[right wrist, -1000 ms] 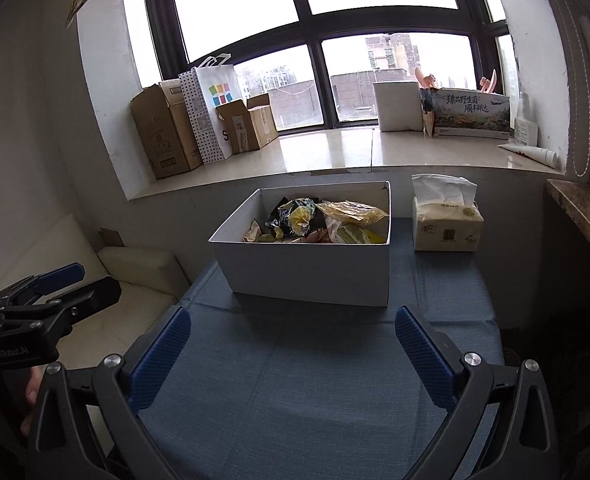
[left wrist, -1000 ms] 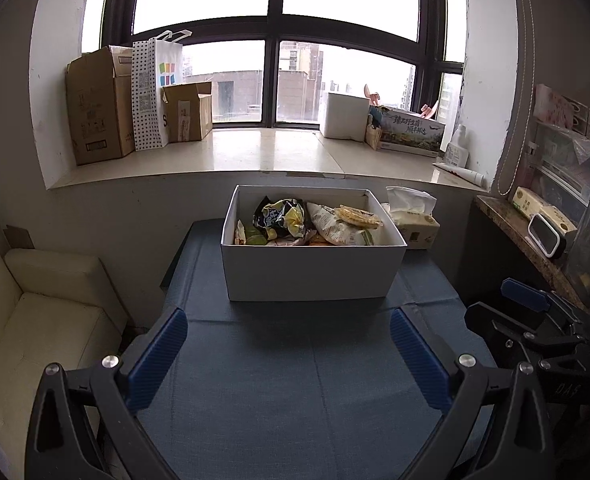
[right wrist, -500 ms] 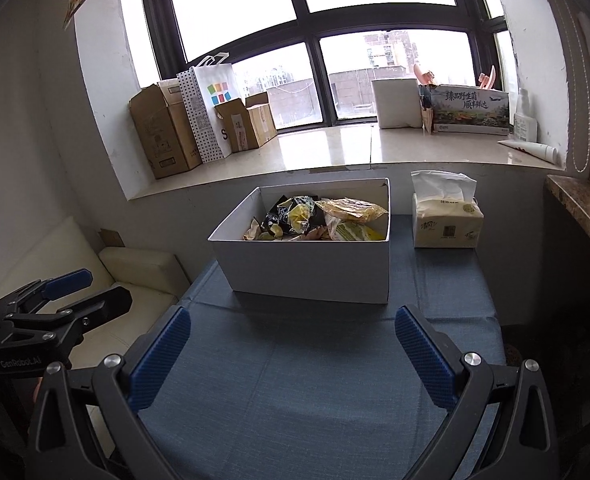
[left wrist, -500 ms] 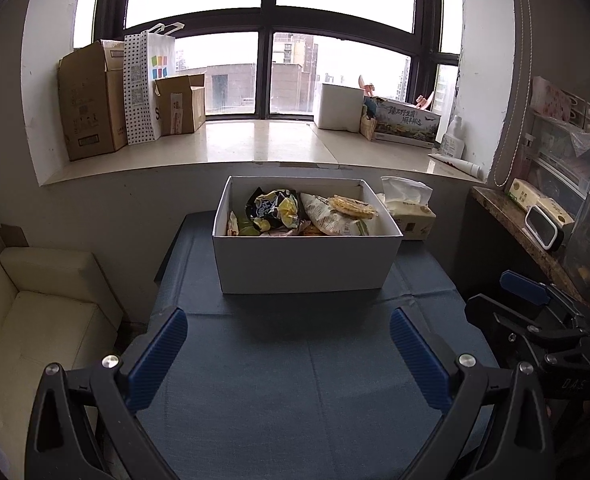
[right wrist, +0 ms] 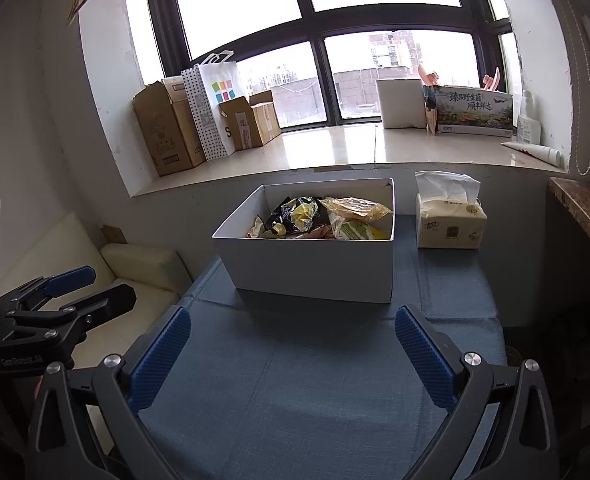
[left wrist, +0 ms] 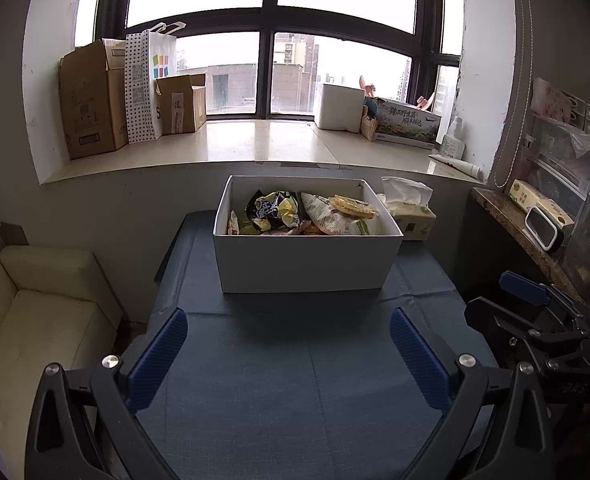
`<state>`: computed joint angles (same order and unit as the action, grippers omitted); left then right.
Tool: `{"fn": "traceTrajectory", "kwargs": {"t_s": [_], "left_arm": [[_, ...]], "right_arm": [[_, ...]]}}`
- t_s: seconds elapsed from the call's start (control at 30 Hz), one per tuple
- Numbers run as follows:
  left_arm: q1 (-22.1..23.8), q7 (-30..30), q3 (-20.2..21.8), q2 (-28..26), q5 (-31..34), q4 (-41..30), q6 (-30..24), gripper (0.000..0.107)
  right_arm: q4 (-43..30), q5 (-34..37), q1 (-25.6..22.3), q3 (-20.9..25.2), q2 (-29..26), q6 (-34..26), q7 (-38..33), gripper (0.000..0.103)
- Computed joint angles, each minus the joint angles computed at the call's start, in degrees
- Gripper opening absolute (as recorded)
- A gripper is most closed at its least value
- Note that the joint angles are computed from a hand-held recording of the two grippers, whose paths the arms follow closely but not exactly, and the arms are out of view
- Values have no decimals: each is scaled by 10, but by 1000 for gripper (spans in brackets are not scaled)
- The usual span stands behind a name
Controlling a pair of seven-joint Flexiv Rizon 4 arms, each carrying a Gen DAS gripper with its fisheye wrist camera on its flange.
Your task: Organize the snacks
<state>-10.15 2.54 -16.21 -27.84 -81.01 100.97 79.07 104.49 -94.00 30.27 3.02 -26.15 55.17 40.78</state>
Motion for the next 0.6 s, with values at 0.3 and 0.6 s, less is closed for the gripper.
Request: {"fn": "traceTrajectory", "kwargs": {"t_s": [0.3, 0.6], "left_arm": [[2, -3, 1, -1, 2, 0, -6, 103], [1, 5, 0, 0, -3, 3, -3, 103]], "right_arm": [[-2, -3, -1, 0, -2, 3, 2, 103], [-3, 3, 3, -1, -5, 2, 0, 103]]}}
